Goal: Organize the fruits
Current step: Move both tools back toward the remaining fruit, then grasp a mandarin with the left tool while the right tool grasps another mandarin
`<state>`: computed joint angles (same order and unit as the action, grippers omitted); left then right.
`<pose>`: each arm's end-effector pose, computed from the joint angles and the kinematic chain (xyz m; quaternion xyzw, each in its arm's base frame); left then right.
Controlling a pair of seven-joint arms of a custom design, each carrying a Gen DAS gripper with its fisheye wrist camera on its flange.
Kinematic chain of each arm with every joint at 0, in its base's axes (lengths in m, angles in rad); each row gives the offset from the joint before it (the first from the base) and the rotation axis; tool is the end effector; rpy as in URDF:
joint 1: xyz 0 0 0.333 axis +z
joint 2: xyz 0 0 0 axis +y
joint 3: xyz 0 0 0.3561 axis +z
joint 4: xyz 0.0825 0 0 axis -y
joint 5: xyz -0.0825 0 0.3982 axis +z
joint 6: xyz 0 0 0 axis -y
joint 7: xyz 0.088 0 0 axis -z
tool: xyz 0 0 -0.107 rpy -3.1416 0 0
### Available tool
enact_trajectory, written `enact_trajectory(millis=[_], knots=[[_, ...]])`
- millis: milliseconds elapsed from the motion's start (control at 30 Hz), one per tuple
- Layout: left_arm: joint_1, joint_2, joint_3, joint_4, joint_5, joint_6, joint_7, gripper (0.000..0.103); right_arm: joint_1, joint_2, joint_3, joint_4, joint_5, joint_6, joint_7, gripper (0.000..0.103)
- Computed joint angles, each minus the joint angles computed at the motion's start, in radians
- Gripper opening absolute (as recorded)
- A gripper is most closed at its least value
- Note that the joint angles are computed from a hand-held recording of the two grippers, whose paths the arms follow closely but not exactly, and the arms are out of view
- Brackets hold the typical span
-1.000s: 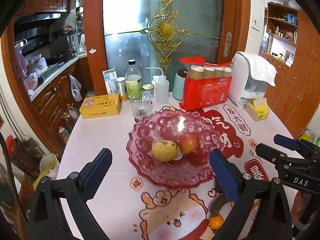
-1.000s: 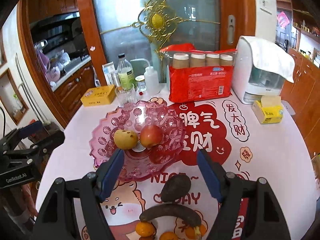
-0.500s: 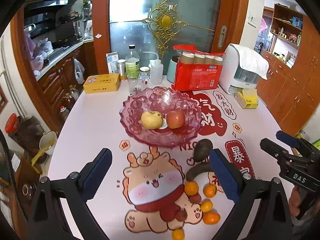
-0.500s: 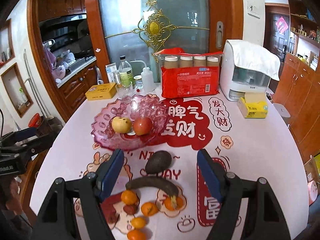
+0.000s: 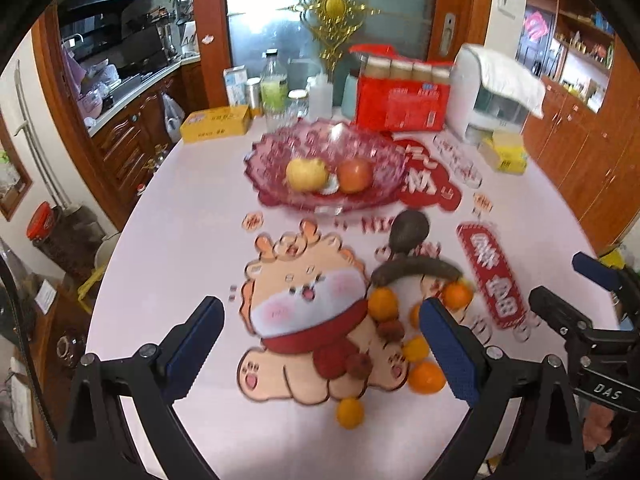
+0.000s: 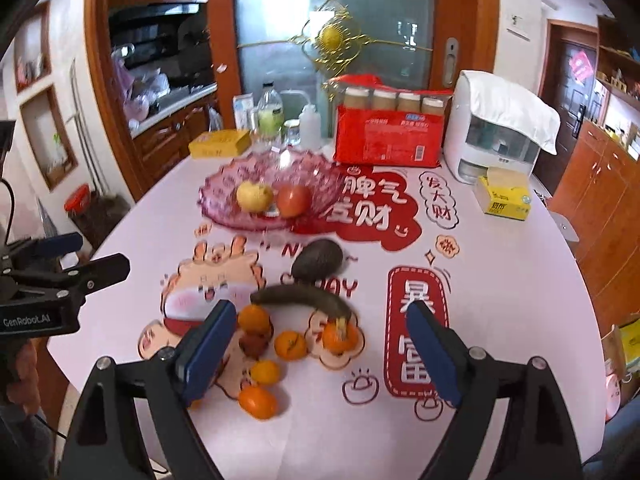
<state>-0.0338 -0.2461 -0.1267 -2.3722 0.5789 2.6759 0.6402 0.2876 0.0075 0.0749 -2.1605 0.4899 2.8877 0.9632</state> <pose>0.4941 -0.1005 0.5076 -0.7642 0.5548 -0.1991 0.2618 0.5649 0.1848 0.5046 -0.8086 0.4581 -0.1831 0.3205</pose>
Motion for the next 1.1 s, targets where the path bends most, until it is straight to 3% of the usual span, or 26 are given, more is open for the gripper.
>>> enact_trajectory(millis=[233,533,833,900,1100], knots=[[-0.022,0.033,0.0,-0.058,-0.057,-0.016,0.008,0.097,0.007,0.001,0.005,-0.065,0.022,-0.01,-0.044,0.088],[-0.03,0.096,-0.003,-0.133,-0.067,0.038,-0.03,0.097,0.025,0.027,0.013,-0.134,-0.008,0.029,-0.054,0.086],[-0.047,0.158,0.023,-0.187,-0.236,0.176,0.073,0.079,0.038,0.068,0.012,-0.14,-0.023,0.024,-0.048,0.076],[-0.052,0.17,0.024,-0.189,-0.278,0.192,0.11,0.072,0.039,0.077,0.012,-0.135,-0.022,0.017,-0.048,0.075],[-0.05,0.191,0.011,-0.18,-0.318,0.206,0.148,0.067,0.038,0.101,0.01,-0.116,-0.021,-0.015,-0.049,0.07]])
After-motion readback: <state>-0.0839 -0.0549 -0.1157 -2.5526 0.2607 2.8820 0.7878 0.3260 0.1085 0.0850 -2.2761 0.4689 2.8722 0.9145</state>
